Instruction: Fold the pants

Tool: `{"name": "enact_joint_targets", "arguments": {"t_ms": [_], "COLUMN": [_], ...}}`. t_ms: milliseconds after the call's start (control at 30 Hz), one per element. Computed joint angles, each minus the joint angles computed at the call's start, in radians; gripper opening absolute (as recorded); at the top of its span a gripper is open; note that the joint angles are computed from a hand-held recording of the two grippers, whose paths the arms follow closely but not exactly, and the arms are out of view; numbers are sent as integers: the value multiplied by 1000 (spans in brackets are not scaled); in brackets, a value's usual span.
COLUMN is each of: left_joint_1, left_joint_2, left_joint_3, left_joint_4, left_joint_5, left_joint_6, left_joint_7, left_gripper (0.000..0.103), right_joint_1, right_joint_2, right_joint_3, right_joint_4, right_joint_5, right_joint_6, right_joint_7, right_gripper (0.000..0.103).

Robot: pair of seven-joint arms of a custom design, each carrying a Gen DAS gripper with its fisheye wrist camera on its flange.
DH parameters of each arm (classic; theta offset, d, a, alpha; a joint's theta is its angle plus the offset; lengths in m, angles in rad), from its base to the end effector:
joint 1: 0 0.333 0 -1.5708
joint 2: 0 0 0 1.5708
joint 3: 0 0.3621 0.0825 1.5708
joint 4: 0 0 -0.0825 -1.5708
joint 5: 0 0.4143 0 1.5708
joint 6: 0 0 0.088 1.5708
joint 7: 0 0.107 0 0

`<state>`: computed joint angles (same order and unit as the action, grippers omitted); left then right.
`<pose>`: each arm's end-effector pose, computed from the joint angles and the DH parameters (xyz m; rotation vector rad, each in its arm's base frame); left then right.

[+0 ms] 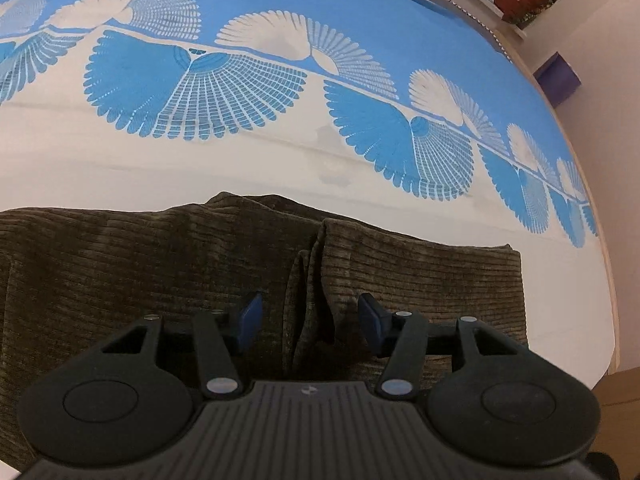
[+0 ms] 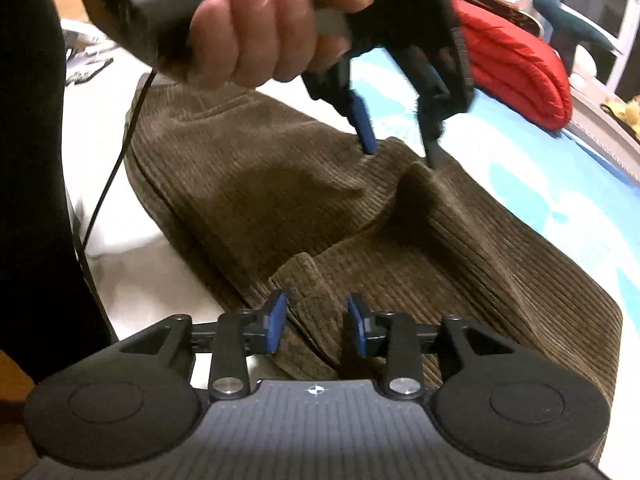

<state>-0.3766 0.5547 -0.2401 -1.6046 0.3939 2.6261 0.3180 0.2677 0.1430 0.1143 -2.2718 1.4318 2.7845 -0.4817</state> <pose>0.6474 -0.4284 0.3893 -2.4738 1.6282 -0.7625 0.5382 0.1675 0.3309 -2.3625 0.5285 -0.3952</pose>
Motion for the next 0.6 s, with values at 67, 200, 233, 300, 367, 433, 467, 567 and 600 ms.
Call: {"name": "enact_joint_targets", "arguments": {"t_ms": [67, 200, 233, 300, 367, 433, 467, 567, 600], "left_joint_1": [1, -1, -1, 5, 12, 17, 18, 23, 26], "left_joint_2": [-13, -47, -57, -71, -82, -83, -82, -78, -73], "left_joint_3": [2, 18, 24, 24, 19, 15, 14, 10, 6], "left_joint_4": [-15, -57, -70, -92, -108, -111, -110, -112, -111], "left_joint_5": [3, 20, 28, 35, 40, 42, 41, 30, 25], "left_joint_6": [2, 8, 17, 36, 55, 57, 54, 71, 82], "left_joint_7": [-1, -39, -54, -70, -70, -66, -68, -81, -81], "left_gripper": [58, 58, 58, 58, 58, 58, 58, 58, 58], "right_joint_1": [9, -3, -13, -36, -65, -78, -74, -37, -33], "right_joint_2": [9, 7, -2, -37, -90, -101, -90, -63, -69], "right_joint_3": [6, 2, -2, -16, -45, -67, -70, -39, -29], "right_joint_4": [6, 15, 17, 15, -4, -12, -11, -52, -65], "right_joint_5": [15, 0, 24, 74, 110, 21, -75, -192, -128], "right_joint_6": [25, -14, -33, -105, -222, -288, -283, -117, -94], "right_joint_7": [-16, -8, -22, -34, -60, -12, 47, 17, -73], "right_gripper": [36, 15, 14, 13, 13, 14, 14, 19, 26]}}
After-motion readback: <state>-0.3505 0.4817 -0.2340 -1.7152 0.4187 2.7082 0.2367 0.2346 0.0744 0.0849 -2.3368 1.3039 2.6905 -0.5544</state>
